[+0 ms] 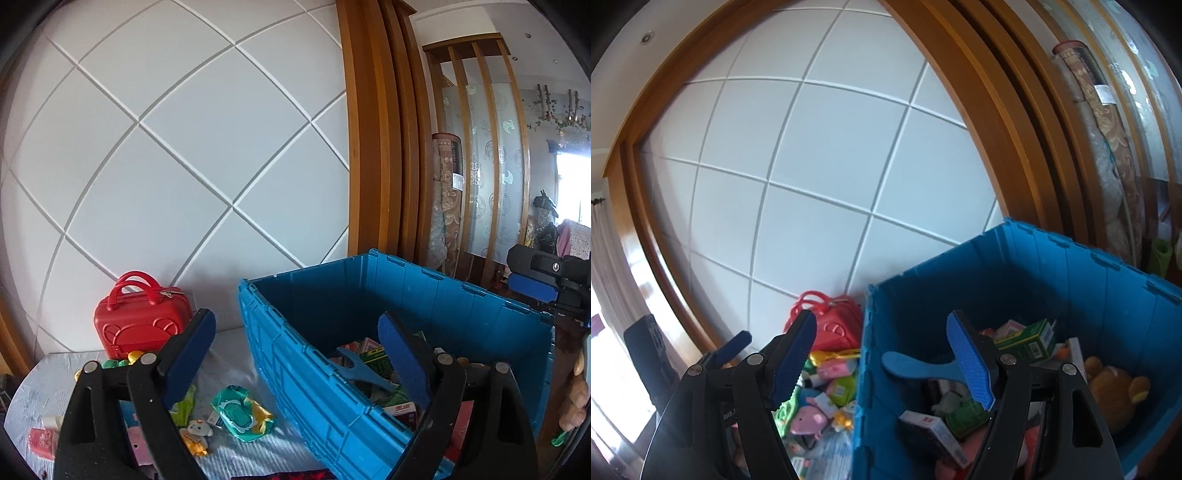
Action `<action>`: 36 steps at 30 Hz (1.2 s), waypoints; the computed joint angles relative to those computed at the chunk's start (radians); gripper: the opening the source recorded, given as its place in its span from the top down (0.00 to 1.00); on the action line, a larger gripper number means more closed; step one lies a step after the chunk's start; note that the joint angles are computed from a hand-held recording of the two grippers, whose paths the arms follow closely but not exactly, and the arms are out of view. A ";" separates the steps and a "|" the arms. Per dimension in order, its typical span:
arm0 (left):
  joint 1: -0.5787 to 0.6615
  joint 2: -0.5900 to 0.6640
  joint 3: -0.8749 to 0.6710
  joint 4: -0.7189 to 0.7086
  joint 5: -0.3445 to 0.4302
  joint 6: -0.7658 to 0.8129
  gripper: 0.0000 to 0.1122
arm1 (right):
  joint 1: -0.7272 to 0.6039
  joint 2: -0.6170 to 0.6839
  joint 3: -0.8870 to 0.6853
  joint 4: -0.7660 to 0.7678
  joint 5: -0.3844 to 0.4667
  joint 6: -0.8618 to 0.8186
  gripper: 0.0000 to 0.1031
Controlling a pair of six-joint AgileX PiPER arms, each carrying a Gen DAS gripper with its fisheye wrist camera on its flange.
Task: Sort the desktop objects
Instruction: 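Withdraw both tools from the crate back toward the pile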
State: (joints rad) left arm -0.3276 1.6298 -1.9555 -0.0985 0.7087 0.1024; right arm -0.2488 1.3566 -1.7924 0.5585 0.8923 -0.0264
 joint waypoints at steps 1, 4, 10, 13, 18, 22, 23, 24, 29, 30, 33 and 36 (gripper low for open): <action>0.024 -0.016 0.020 -0.032 -0.001 0.034 0.19 | 0.033 -0.002 -0.001 -0.041 -0.012 0.035 0.24; 0.117 -0.078 0.103 -0.095 -0.026 0.129 0.19 | 0.148 0.000 -0.006 -0.168 -0.046 0.144 0.23; 0.428 -0.145 0.212 -0.401 0.019 0.486 0.19 | 0.420 0.061 -0.047 -0.457 -0.081 0.394 0.23; 0.587 -0.139 0.230 -0.539 0.068 0.647 0.19 | 0.543 0.123 -0.088 -0.565 -0.077 0.490 0.23; 0.832 -0.072 0.223 -0.706 0.172 0.858 0.19 | 0.697 0.249 -0.157 -0.669 -0.064 0.617 0.23; 0.939 -0.023 0.243 -0.746 0.181 0.961 0.19 | 0.787 0.351 -0.199 -0.707 -0.068 0.690 0.23; 0.958 -0.014 0.263 -0.759 0.167 0.995 0.19 | 0.798 0.371 -0.207 -0.707 -0.072 0.696 0.23; 0.975 0.003 0.276 -0.769 0.166 1.023 0.19 | 0.811 0.397 -0.225 -0.709 -0.068 0.701 0.23; 0.975 0.073 0.315 -0.731 0.143 1.054 0.19 | 0.830 0.542 -0.371 -0.655 -0.004 0.654 0.23; 0.969 0.076 0.342 -0.729 0.112 1.071 0.19 | 0.825 0.572 -0.409 -0.637 0.005 0.631 0.23; 0.959 0.112 0.372 -0.744 0.094 1.107 0.19 | 0.811 0.707 -0.604 -0.577 0.089 0.550 0.23; 0.928 0.150 0.404 -0.747 0.038 1.145 0.19 | 0.788 0.891 -0.886 -0.518 0.223 0.492 0.23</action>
State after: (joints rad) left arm 0.6003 1.7803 -1.5518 -0.8459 0.7465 1.2473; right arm 0.5391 2.2475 -2.6782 0.0401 1.1152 0.4655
